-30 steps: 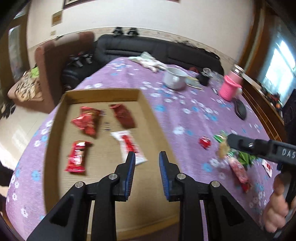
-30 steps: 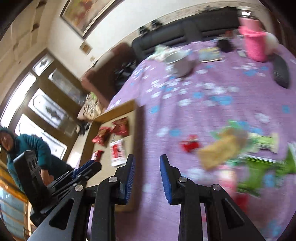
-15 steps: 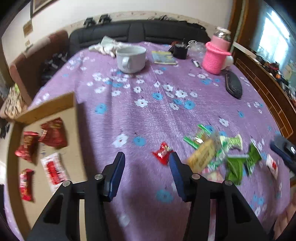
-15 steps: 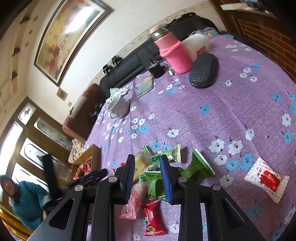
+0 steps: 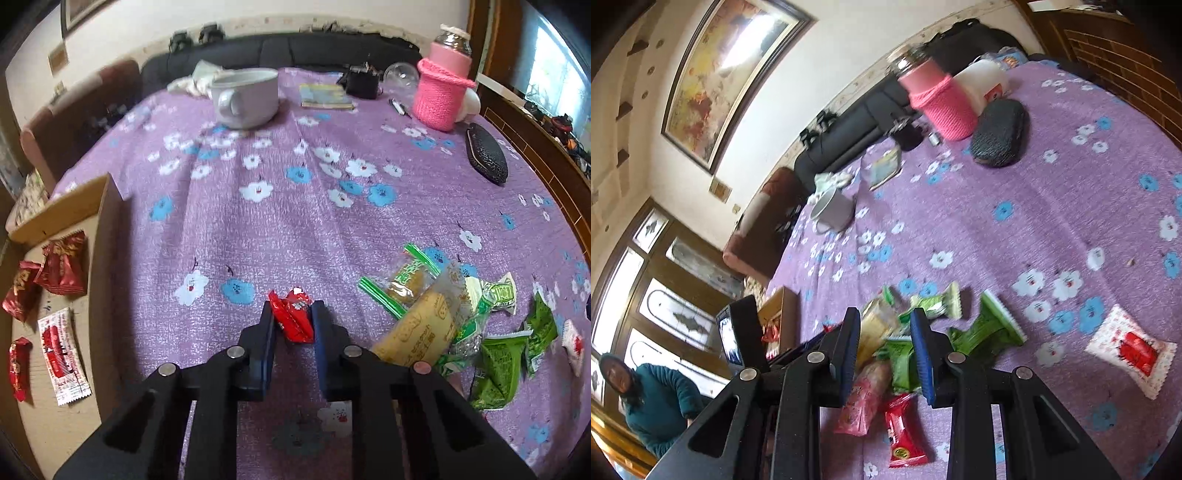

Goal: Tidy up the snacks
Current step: 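Grasp a small red candy with the left tool while the right tool grasps a pink packet, then lift the red candy with the left tool while the right tool lifts the pink packet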

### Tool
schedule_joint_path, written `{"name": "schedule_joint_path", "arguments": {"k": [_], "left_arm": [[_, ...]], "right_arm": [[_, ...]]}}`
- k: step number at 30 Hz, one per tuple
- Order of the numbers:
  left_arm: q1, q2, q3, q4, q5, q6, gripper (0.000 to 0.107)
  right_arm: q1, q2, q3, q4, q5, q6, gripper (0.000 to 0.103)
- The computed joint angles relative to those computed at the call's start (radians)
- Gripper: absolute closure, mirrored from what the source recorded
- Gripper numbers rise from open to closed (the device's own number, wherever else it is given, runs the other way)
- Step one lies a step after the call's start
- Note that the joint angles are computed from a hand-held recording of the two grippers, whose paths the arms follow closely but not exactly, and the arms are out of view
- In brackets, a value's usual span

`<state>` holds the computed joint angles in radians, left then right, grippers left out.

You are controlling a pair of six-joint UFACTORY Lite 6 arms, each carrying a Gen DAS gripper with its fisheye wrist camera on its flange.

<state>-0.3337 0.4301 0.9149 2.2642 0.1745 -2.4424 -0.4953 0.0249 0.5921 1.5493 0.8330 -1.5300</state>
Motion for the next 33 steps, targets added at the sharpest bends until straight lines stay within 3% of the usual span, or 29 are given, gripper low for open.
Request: {"name": "schedule_joint_path", "arguments": {"k": [3, 8, 11, 15, 20, 28, 33], "left_arm": [[-0.012, -0.027, -0.063, 0.153, 0.072, -0.167, 0.092], [0.015, -0.154, -0.156, 0.352, 0.093, -0.347, 0.092], [0.019, -0.234, -0.206, 0.381, 0.125, -0.366, 0.092], [0.046, -0.272, -0.217, 0.483, 0.115, -0.450, 0.092], [0.074, -0.293, -0.223, 0.567, 0.101, -0.532, 0.092], [0.079, -0.306, -0.234, 0.589, 0.104, -0.559, 0.092], [0.080, -0.300, -0.231, 0.586, 0.105, -0.556, 0.092]], "right_arm": [[0.053, 0.008, -0.009, -0.004, -0.018, -0.006, 0.072], [0.197, 0.040, -0.015, -0.002, -0.096, -0.019, 0.072], [0.268, 0.075, -0.009, -0.001, -0.124, -0.036, 0.072], [0.401, 0.097, -0.015, 0.101, -0.297, -0.119, 0.072], [0.516, 0.120, -0.028, 0.270, -0.407, -0.278, 0.065], [0.553, 0.105, -0.060, 0.381, -0.421, -0.416, 0.065], [0.530, 0.087, -0.077, 0.360, -0.374, -0.399, 0.078]]}}
